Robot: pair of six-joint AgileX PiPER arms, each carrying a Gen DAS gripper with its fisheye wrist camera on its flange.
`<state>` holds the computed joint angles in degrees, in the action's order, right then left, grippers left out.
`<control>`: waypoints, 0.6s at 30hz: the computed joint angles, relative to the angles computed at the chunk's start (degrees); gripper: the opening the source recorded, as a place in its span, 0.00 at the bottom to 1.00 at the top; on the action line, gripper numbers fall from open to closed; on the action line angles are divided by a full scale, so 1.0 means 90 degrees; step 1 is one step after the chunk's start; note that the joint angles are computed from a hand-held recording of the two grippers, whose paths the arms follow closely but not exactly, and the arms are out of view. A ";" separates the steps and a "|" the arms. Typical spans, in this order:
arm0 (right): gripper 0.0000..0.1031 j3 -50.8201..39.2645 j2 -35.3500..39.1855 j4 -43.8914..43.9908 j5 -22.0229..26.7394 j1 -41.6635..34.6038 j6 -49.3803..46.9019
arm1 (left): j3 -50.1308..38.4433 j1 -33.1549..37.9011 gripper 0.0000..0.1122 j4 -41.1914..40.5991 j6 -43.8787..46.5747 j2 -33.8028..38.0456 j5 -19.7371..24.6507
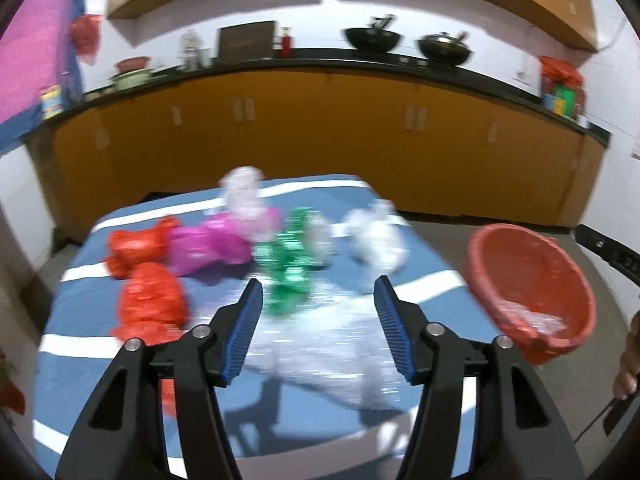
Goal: Collect trash
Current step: 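Move the right tool back and grasp the white plastic bag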
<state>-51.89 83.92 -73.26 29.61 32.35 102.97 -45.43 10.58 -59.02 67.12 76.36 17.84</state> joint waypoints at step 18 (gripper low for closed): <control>0.50 -0.4555 0.3588 0.3580 0.0238 0.0643 -0.4187 | -0.0728 0.2002 0.67 -0.1274 0.1744 0.1397 0.0149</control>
